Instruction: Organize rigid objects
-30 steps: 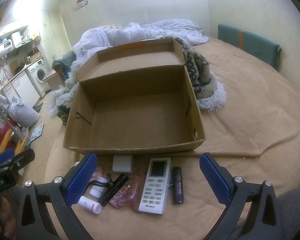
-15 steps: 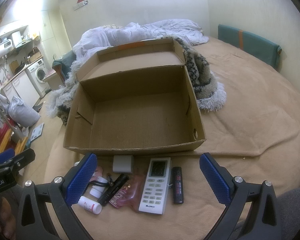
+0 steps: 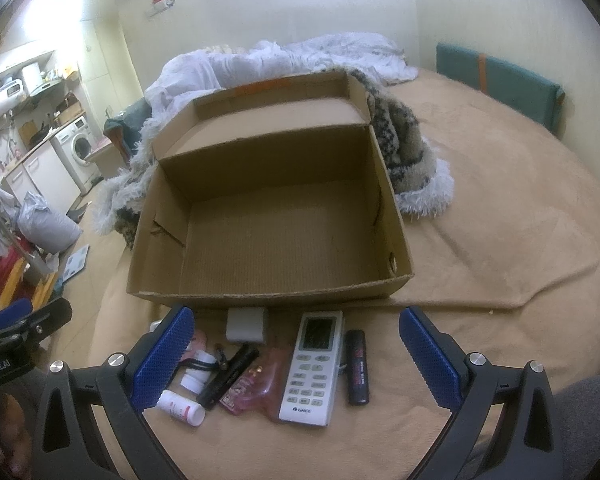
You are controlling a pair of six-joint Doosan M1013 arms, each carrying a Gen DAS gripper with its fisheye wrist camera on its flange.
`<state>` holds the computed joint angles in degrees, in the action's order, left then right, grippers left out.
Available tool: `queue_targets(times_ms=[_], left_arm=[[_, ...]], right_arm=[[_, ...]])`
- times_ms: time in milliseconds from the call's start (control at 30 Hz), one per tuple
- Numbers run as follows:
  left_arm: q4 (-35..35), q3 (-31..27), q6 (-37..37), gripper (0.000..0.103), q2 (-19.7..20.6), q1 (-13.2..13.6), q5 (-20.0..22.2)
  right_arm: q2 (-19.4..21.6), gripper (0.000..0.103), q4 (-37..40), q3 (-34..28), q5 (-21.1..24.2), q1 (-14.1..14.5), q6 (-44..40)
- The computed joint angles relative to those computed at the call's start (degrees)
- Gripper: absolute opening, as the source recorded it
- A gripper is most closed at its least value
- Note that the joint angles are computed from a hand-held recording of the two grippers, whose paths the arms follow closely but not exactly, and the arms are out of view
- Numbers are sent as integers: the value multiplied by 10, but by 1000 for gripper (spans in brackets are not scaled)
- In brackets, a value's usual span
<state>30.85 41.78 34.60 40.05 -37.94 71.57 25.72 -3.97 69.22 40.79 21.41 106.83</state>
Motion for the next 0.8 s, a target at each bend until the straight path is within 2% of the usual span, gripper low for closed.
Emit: queue_targets(times_ms=[167,267,367,400,500,667,700,733,800], left_arm=[[-46,-17,-1,102,15,19,34],[-120,-56,27,101,40,37,77],[-206,-107,51,95,76,56,121],[-215,-113,53,95,81,57,127],[-241,-159,46,94,112,65,152],[-279,-226,-3,86,159,78,197],[-288,-239,-4,78,168,79,206],[-298,-258,-5,65,181,81,220],[-322,-290,-7,57,201,82,237]], right_arm=[[24,103,74,-42,81,-16,-34],[41,103,87,-64,127,-22,-44],[53,103,114,-77,159,-29,-46],[58,103,129,-83,172,-32,-47],[68,103,142,-92,191,-37,-35],[76,103,160,-97,208,-45,-10],[78,103,159,-99,212,-46,-7],[80,103,156,-102,218,-46,-4],[83,103,154,-103,225,-47,4]])
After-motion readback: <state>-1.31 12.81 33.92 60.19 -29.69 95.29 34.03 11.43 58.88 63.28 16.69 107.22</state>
